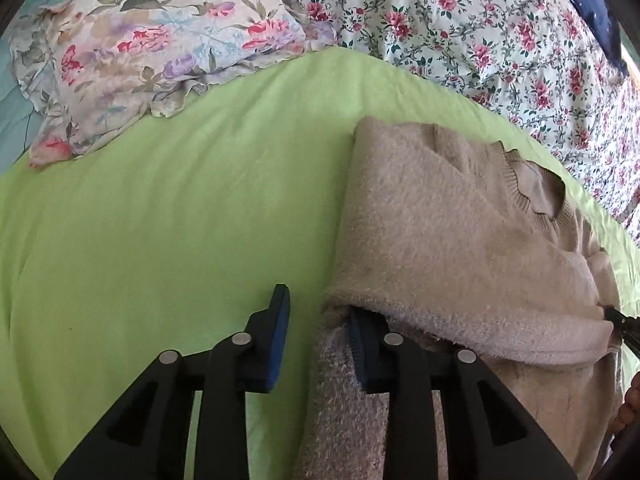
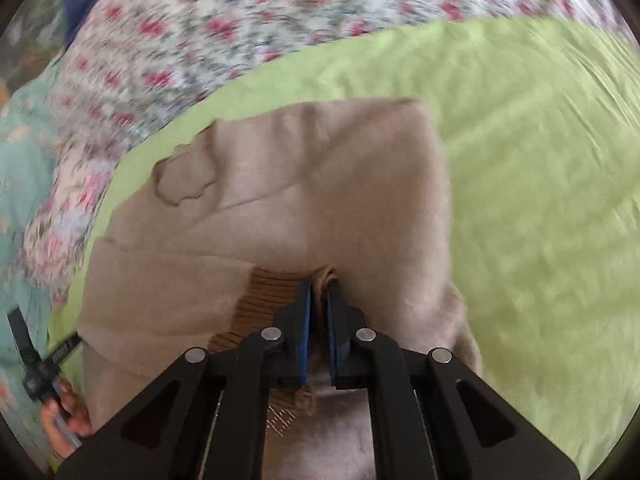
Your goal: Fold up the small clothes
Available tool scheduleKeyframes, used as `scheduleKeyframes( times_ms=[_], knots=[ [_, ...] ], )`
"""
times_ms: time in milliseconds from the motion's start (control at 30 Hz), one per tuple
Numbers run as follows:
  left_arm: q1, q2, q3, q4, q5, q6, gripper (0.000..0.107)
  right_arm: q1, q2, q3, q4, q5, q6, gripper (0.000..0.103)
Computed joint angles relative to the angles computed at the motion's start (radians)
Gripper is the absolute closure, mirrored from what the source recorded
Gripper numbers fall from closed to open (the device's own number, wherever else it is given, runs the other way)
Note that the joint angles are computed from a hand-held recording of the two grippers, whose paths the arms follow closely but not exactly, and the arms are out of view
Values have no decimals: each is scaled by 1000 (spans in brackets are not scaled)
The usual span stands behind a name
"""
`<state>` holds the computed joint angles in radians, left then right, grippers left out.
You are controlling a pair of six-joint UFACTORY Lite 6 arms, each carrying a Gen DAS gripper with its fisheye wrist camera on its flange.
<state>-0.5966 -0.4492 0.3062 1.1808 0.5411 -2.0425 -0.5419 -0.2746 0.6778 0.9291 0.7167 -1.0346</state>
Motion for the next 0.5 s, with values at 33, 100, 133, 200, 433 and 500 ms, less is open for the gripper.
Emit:
scheduleKeyframes(
  times_ms=[33, 100, 133, 200, 433, 500],
  knots=[
    [1, 2, 0, 3, 0, -5, 74, -10, -48, -14, -15, -14, 26, 92],
    [-5, 2, -4, 5, 4, -15, 73, -26, -173, -42, -6, -8, 38, 91],
    [-13, 12, 0, 8, 13, -25, 73, -28, -192, -42, 27, 39, 15, 91],
    [-26, 24, 6, 5, 28, -31, 72, 16, -149, -25, 60, 115, -25, 89],
    [68, -96, -42, -114, -62, 156, 63, 42, -61, -67, -51, 47, 43, 86],
    [-13, -156, -50, -218, 18, 240, 63, -117, -165, -76, -47, 204, -13, 84]
  ],
)
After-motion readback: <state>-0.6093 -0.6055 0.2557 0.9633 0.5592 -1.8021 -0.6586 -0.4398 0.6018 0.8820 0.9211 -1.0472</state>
